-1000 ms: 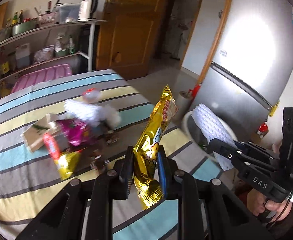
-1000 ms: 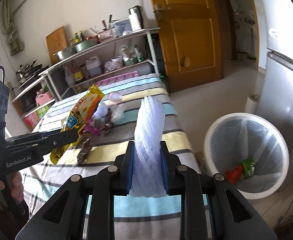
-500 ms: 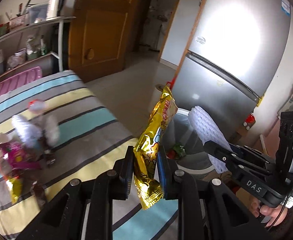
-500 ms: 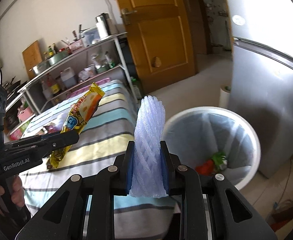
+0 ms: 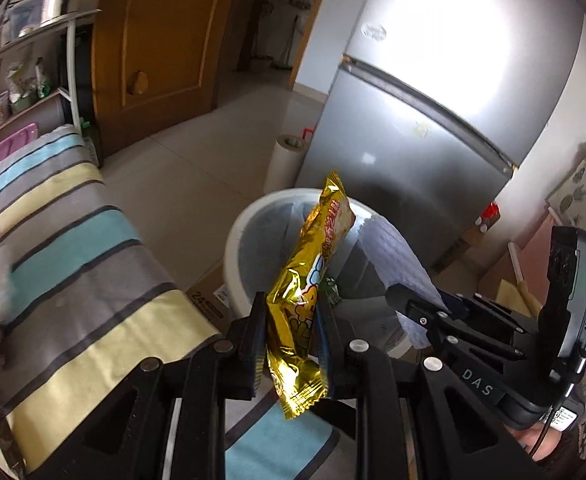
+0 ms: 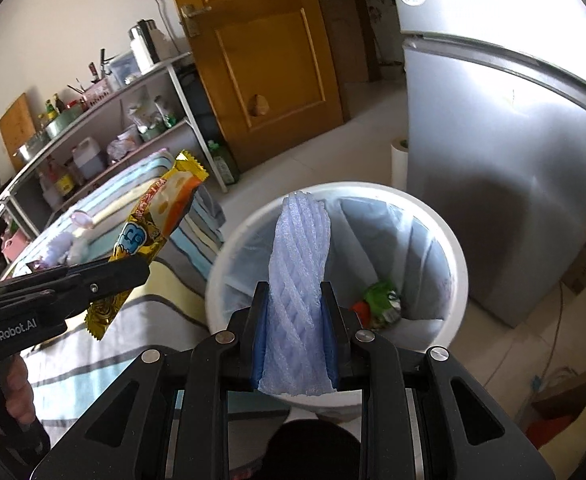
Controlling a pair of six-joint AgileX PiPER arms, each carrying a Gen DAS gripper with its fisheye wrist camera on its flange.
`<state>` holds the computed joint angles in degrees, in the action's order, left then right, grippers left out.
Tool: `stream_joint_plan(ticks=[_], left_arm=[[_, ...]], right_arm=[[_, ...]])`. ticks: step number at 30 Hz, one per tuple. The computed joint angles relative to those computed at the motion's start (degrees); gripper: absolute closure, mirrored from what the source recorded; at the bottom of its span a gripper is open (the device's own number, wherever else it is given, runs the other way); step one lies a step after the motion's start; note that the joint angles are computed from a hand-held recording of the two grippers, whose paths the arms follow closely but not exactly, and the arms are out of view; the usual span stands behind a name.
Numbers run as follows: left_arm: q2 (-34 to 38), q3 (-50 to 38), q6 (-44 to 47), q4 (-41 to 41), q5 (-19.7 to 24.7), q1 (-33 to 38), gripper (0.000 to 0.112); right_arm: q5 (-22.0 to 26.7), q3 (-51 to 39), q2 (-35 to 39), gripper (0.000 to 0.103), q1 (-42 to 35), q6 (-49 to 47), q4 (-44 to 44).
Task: Collect trash
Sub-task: 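Carry both items over the bin and open both grippers to drop them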
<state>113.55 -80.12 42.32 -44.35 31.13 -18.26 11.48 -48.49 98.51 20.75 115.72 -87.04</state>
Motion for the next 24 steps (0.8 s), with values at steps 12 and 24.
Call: stream_joint_plan(ticks=[12,24], left_arm=[[4.50,-5.57,-7.67,5.68,0.33,-2.75,0.087],[3.51,-4.30,-9.97,6.41,-1.16,-2.20,0.058]], right_arm=[[0.31,-2.80,4.28,0.076,-3.93,-15.59,14.51],[2.27,-1.82,3.65,0.055,-2.64,-10.28,10.68]])
